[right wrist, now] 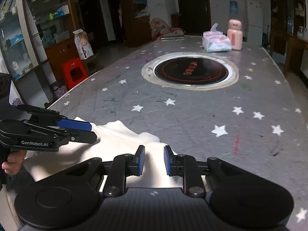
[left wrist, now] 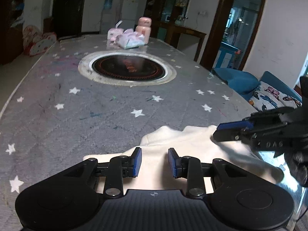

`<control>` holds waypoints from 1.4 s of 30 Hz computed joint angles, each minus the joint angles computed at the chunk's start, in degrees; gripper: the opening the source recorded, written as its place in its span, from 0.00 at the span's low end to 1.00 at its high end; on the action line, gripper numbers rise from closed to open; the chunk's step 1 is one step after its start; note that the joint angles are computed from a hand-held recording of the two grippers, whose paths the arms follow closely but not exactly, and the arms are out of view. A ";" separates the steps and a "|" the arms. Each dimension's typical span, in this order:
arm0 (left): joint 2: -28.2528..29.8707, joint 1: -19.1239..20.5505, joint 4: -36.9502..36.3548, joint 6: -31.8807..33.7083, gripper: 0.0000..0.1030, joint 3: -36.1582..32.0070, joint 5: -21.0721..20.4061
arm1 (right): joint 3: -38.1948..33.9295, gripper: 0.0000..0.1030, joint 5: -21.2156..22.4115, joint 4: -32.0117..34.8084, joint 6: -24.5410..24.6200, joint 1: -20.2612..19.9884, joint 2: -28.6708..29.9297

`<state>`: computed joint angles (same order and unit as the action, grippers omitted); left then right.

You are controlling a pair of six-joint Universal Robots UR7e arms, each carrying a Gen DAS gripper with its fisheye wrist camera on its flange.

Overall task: Fold clothes
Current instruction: 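Lift the hem with both grippers and fold it over toward the collar, then lower the hem onto the shirt and open both grippers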

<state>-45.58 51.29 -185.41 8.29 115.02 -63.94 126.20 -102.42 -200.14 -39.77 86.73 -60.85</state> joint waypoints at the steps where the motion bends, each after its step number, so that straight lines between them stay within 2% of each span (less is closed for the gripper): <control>1: 0.19 0.22 0.18 -0.29 0.32 -0.31 -0.09 | -0.52 0.19 -0.60 -0.12 0.10 -0.04 0.78; 3: 0.45 0.50 0.37 -0.60 0.32 -0.73 -0.01 | -1.56 0.19 -1.74 -0.33 0.29 -0.13 2.28; 12: 0.30 -0.39 0.94 -1.55 0.35 -0.58 0.64 | -1.20 0.19 -0.43 -1.59 -0.59 0.48 2.39; 17: 0.74 -0.97 0.34 -1.16 0.35 -0.96 -0.16 | -3.62 0.19 -3.77 -0.97 -1.03 1.24 4.93; 22: 2.25 -0.85 0.83 -1.46 0.32 -2.68 -0.10 | -3.15 0.19 -3.28 -1.69 -1.05 1.61 4.40; 42: 6.15 -2.14 2.89 -1.91 0.33 -6.81 6.88 | -4.76 0.21 -4.51 -1.98 -0.83 2.10 6.26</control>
